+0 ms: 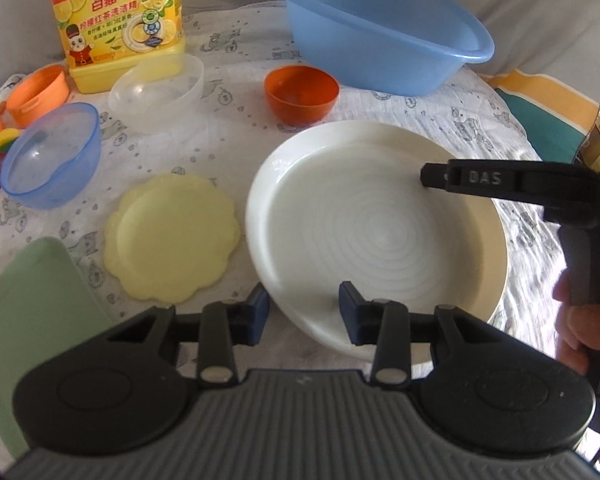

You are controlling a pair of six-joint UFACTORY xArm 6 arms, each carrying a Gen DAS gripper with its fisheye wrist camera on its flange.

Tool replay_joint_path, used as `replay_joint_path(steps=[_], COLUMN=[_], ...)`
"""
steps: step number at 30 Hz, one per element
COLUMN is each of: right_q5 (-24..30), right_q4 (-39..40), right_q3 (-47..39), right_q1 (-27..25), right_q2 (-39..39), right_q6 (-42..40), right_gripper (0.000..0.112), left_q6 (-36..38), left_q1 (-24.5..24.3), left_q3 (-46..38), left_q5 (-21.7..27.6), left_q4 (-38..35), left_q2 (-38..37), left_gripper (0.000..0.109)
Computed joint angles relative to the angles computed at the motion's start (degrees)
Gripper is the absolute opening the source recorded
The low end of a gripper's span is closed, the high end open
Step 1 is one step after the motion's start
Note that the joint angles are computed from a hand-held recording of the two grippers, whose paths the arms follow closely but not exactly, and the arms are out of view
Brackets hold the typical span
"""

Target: Organize plates and bowls

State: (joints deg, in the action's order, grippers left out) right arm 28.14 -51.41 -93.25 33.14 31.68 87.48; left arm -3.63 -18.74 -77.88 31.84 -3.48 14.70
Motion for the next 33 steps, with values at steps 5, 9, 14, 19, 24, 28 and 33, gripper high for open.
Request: replay_joint_path(steps=[5, 9, 14, 19, 24, 28, 33], right_q5=[0.2, 1.6, 5.9, 10.3, 13.7, 15.3, 15.8], right_q4=[-1.8, -2.1, -1.5, -1.0, -0.5, 0.9, 2.6], right_q3=[6.0, 10.4, 13.9, 16.0, 18.2, 19.7, 20.2], right_q1=[2.1, 4.5, 8.6, 12.8, 16.5, 18.9, 20.4], right_q2=[-5.0, -9.4, -14.2, -17.9, -20.3, -21.0, -20.5], right_q6=[4.6, 7.6, 10.4, 12.7, 15.6, 17.3, 18.2], right_gripper=[0.035, 0.035, 0.035, 0.035, 0.036, 0.036, 0.037], left_q6=[1.4, 3.7, 6.0, 8.0, 10.2, 11.6, 11.9], left_q1=[0.3, 0.5, 0.8, 1.1, 1.0, 1.1, 1.4], left_q3=[3.5, 7.6, 12.7, 17.9, 22.4, 25.2, 27.2], left_q5=[0.1, 0.4, 1.4, 1.5, 2.1, 2.5, 2.8], left_q4=[1.0, -0.6, -2.5, -4.0, -5.2, -5.9, -6.1], left_q2=[-4.0, -8.6, -14.8, -20.8, -25.5, -28.0, -29.2], left_gripper=[0.037, 0.037, 0.037, 0.037, 0.038, 0.038, 0.038])
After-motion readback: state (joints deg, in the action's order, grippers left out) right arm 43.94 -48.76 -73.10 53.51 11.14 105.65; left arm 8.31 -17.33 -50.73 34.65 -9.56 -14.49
